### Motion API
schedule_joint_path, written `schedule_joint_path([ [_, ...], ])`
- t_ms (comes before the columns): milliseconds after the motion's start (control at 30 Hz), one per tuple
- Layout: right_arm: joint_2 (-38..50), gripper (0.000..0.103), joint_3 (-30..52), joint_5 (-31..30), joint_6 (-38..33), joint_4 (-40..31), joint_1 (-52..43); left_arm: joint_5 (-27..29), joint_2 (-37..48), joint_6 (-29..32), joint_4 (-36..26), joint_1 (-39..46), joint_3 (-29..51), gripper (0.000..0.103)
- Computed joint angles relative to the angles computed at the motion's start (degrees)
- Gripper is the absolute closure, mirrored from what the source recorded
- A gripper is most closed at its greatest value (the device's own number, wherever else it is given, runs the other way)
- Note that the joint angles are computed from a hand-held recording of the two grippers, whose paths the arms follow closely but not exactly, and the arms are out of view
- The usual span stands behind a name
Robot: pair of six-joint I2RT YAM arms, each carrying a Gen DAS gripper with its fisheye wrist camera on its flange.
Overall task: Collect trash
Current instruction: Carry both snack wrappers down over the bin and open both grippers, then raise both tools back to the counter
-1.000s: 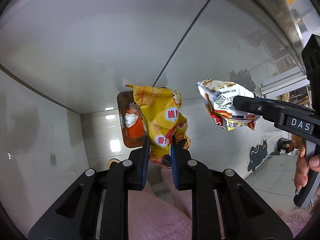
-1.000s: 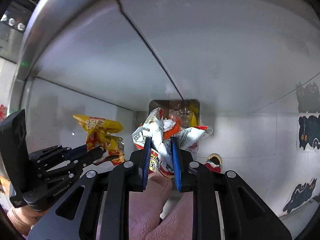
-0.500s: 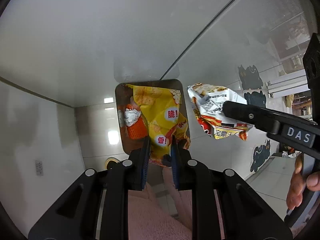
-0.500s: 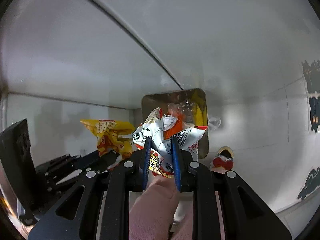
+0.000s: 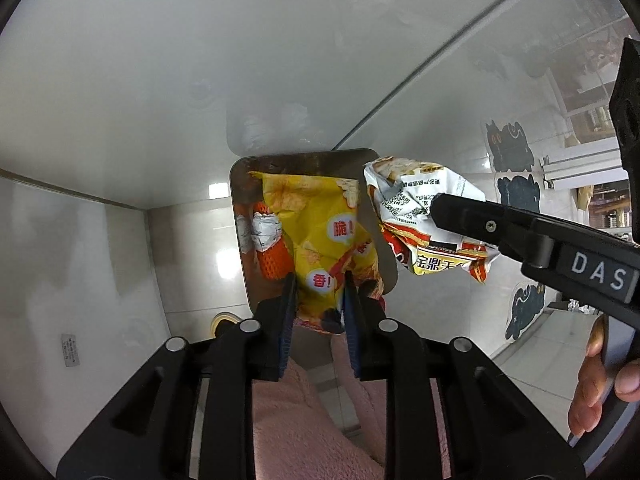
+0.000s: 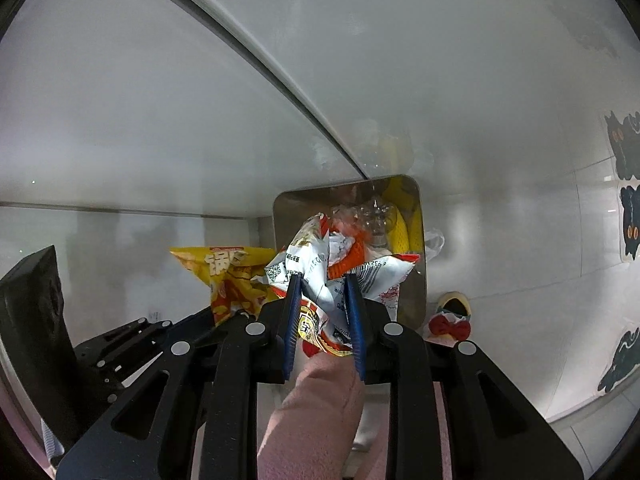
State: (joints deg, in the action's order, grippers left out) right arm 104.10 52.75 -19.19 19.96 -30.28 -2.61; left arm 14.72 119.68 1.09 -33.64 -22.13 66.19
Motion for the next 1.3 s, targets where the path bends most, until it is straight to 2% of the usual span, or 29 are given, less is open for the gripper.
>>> schedule_joint_path([
  [100,-0.91,0.059,0.49,0.47,-0.21,-1.22,-0.52,-0.12,-0.08,-0.03,-0.24,0.21,0.06,0.070],
  [200,-1.37,0.055,0.91,0.70,-0.48,-1.72,-0.93,-0.31,-0.27,0.12,-0.23,0.81,-0.04,0.062],
  [267,-1.69,0.048,1.05,0.74,-0.61,-1.98,-1.23,-0.43,-0.50,0.05,-0.31,1.24,0.02,0.058],
  [333,-2.53,0.042,1.09,1.17,-0.67,-2.49,-1.36,-0.85,-1.02,-0.15,-0.77,1.46,0.07,0.048],
  [367,-2.95,0.038,1.17,1.39,-0.73,-2.85,-1.38,-1.04,-1.20,-0.29,-0.86,1.51,0.12,0.045],
  [433,-3.55,0.020,1.22,1.95,-0.69,-3.43,-1.29,-1.35,-2.56,-0.39,-1.43,1.70,-0.29,0.035],
  [467,-4.80,0.016,1.03,2.52,-0.98,-4.35,-1.55,-1.47,-3.30,-0.27,-1.84,1.90,-0.42,0.031],
  [500,-5.95,0.011,1.01,3.00,-1.45,-5.38,-1.79,-1.69,-4.05,-0.15,-2.37,2.03,-0.41,0.023],
  [533,-6.34,0.009,0.94,3.23,-2.13,-5.75,-2.13,-1.96,-5.10,0.11,-3.01,2.18,-0.47,0.017],
  [633,-10.22,0.003,0.05,4.01,-3.87,-8.49,-2.47,-2.11,-7.97,1.40,-4.96,3.12,-0.69,0.009],
  [800,-16.98,0.003,2.08,3.27,-7.48,-17.33,-4.90,-1.98,-15.75,3.34,-10.99,4.56,-0.69,0.008],
  [967,-22.38,0.003,8.69,3.97,-12.94,-28.25,-8.58,-2.37,-21.34,4.70,-18.84,4.98,4.30,0.008],
  [1100,-24.30,0.003,19.31,5.43,-15.67,-37.11,-9.98,-1.78,-24.39,4.62,-26.19,5.68,11.95,0.008],
  [1300,-22.09,0.003,37.68,7.51,-18.33,-45.33,-10.40,-1.21,-24.16,4.88,-37.33,6.39,28.81,0.008],
])
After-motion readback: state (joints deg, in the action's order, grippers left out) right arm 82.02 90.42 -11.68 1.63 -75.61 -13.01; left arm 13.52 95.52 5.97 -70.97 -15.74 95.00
